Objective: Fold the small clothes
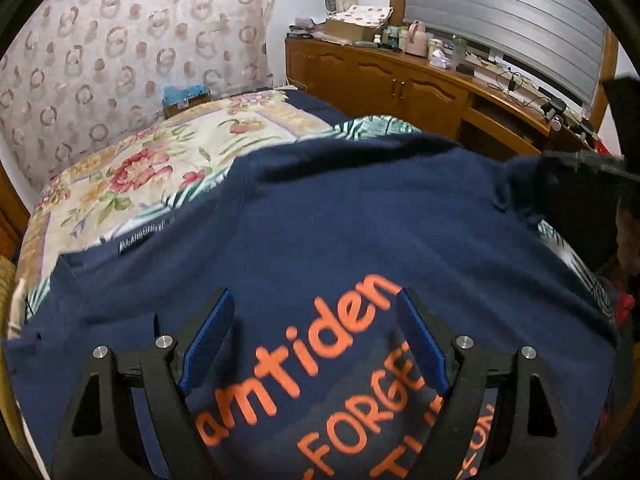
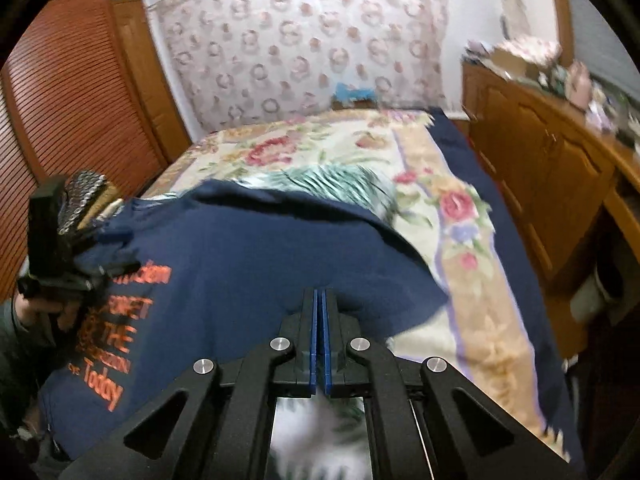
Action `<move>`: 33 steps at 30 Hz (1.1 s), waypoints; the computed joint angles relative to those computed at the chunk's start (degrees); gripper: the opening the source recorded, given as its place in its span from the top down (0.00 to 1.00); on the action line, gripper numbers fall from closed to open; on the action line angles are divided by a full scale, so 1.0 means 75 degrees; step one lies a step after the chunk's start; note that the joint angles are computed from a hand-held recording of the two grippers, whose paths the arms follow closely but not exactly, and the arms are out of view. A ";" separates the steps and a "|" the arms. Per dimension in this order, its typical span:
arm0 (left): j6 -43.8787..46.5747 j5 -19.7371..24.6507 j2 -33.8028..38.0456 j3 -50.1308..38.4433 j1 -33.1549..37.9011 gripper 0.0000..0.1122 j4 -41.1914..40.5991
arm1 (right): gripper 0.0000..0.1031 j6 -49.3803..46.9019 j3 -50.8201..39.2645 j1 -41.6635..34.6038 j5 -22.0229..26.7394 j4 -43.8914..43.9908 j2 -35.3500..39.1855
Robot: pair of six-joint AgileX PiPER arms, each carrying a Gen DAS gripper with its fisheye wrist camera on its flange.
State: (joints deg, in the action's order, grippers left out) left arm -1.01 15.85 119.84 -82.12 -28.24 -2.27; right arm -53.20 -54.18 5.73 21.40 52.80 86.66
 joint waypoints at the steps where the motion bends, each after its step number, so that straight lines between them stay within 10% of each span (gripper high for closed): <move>1: 0.0236 0.0016 0.0045 -0.0016 0.0049 0.26 -0.0290 | 0.98 0.0050 -0.0107 0.0227 -0.0013 -0.0092 0.0034; 13: -0.0730 0.0241 0.0364 -0.0195 -0.0121 0.19 0.0866 | 0.98 -0.0012 -0.0526 0.0779 0.0381 -0.0276 0.0909; 21: -0.1405 0.0388 0.0412 -0.0233 -0.0211 0.09 0.1434 | 0.50 0.1198 -0.0078 0.0458 -0.0187 -0.1384 0.0382; 33: -0.1421 0.0342 0.0337 -0.0132 -0.0170 0.09 0.1449 | 0.50 0.2536 -0.0894 -0.0379 -0.0670 -0.1782 0.2378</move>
State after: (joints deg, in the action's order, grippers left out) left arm -11.67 18.41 122.37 -83.11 -29.52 8.60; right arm -34.18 -60.89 2.89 16.37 39.44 104.50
